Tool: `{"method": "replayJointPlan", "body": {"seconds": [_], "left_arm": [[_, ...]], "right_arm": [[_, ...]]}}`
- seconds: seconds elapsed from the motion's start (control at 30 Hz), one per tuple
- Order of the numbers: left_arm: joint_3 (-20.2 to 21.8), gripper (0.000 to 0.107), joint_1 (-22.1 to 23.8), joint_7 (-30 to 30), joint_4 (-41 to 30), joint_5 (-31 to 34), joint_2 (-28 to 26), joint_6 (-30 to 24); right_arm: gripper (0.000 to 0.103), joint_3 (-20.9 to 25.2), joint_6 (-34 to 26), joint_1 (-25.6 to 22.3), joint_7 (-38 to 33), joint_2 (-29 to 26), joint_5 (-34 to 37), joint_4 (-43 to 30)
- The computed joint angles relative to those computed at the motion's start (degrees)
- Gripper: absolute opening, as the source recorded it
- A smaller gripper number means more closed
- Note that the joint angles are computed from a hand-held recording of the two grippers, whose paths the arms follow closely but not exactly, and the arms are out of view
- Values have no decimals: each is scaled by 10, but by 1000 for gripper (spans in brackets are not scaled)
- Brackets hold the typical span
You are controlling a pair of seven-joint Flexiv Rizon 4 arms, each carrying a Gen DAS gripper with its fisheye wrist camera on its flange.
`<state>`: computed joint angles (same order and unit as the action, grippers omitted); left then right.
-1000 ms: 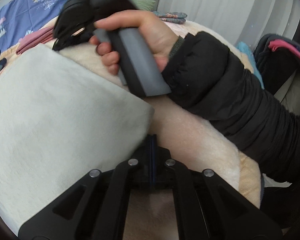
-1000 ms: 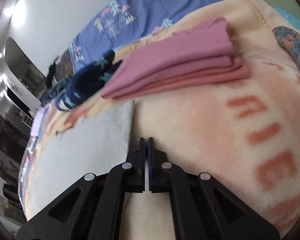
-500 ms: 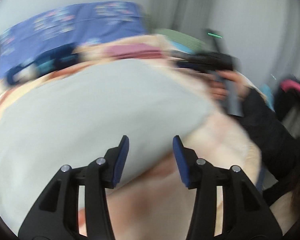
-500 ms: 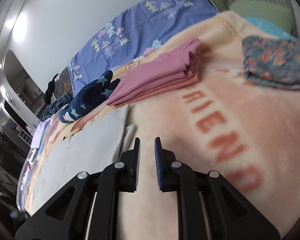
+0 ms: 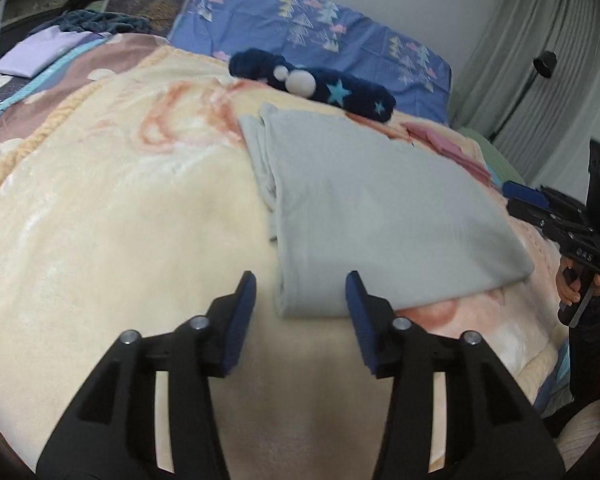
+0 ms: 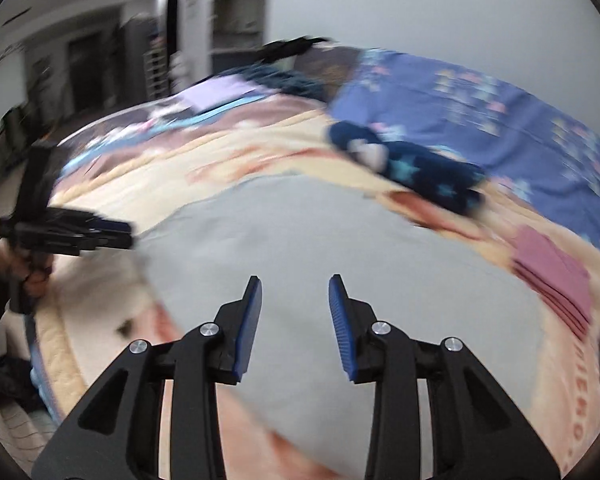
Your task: Fold small clothes
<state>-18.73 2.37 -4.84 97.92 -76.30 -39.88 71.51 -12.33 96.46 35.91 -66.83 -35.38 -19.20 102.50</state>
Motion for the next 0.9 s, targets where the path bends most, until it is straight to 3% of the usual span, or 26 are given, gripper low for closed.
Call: {"method": "replayJointPlan", "body": {"seconds": [0.03, 0.07, 0.1, 0.17, 0.27, 0.37, 0.43, 0.5, 0.57, 0.6, 0.63, 0.77, 0.9], "left_arm": [[3, 42, 1, -10, -2, 16, -5, -19], [-3, 29, 8, -9, 3, 16, -2, -40], [-9, 5, 22, -4, 6, 16, 3, -80], [-22, 7, 42, 34, 15, -17, 16, -144], [-13, 7, 37, 65, 16, -45, 25, -174], [19, 12, 14, 18, -8, -9, 6, -177], [32, 37, 8, -29, -30, 28, -12, -182], [33, 41, 10, -56, -40, 59, -21, -190], [27, 39, 12, -64, -51, 82, -28, -196], [20, 9, 18, -62, -55, 84, -30, -202], [8, 2, 30, -55, -55, 73, -27, -217], [7, 2, 34, -13, -31, 25, 5, -206], [34, 2, 25, -56, -37, 77, -12, -217]], "right_arm": [[36, 5, -16, 6, -5, -8, -9, -12], [36, 6, -29, 11, -5, -13, -16, -22], [36, 9, -45, 18, -5, -18, -26, -29], [37, 21, -64, 15, -2, -22, -39, -34], [38, 39, -103, 9, 16, -29, -53, -49], [38, 43, -137, 10, 34, -44, -79, -74], [39, 43, -141, 14, 40, -48, -99, -76], [44, 41, -145, 22, 43, -53, -122, -84], [45, 38, -152, 29, 43, -64, -143, -99], [45, 42, -156, 28, 43, -68, -148, -107], [45, 41, -156, 30, 47, -72, -154, -111], [45, 4, -140, 56, 85, -80, -180, -114], [49, -122, -134, 141, 174, -101, -256, -111]]}}
